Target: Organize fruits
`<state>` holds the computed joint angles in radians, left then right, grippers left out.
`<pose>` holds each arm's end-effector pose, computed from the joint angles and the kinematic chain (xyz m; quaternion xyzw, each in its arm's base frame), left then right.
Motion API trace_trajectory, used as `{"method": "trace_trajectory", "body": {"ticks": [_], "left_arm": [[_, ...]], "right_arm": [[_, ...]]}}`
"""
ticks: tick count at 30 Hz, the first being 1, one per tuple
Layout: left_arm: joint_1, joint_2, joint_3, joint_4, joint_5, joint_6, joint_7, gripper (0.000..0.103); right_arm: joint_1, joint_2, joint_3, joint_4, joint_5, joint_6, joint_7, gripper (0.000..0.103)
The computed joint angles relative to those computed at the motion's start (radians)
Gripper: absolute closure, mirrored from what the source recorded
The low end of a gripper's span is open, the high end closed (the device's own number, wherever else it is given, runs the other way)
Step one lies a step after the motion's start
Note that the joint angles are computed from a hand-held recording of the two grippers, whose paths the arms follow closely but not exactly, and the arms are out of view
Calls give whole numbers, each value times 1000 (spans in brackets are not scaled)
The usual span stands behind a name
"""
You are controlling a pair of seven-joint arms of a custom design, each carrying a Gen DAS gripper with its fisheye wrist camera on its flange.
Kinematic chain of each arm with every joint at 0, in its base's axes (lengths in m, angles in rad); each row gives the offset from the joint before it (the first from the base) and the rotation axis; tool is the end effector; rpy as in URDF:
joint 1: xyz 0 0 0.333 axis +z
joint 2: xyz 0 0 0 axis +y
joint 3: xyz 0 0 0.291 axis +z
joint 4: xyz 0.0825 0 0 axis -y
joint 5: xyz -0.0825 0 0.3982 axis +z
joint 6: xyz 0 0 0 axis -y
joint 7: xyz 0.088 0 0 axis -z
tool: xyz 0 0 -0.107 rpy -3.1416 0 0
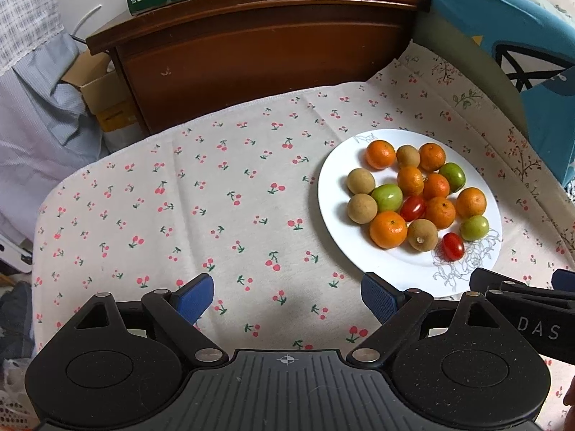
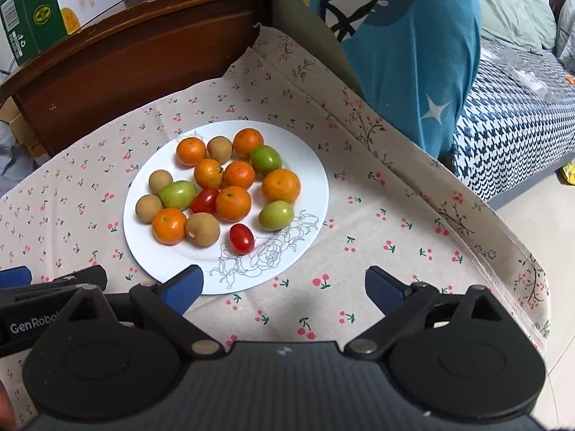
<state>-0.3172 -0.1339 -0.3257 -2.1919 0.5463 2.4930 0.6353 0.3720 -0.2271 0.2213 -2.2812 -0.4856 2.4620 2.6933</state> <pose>0.4433 -0.3402 0.4541 -0.6453 0.7020 -0.2013 0.2245 0.4370 0.2993 0.4567 -0.6056 0.7439 -0.1951 0.2043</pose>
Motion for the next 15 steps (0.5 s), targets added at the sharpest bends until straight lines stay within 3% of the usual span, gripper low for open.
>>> {"method": "trace_trajectory", "body": {"ticks": [15], "left_arm": [[-5,18,2,19,27,-35,-14,13]], "right_arm": [[5,19,-3,14,-17,-1,5,7]]}}
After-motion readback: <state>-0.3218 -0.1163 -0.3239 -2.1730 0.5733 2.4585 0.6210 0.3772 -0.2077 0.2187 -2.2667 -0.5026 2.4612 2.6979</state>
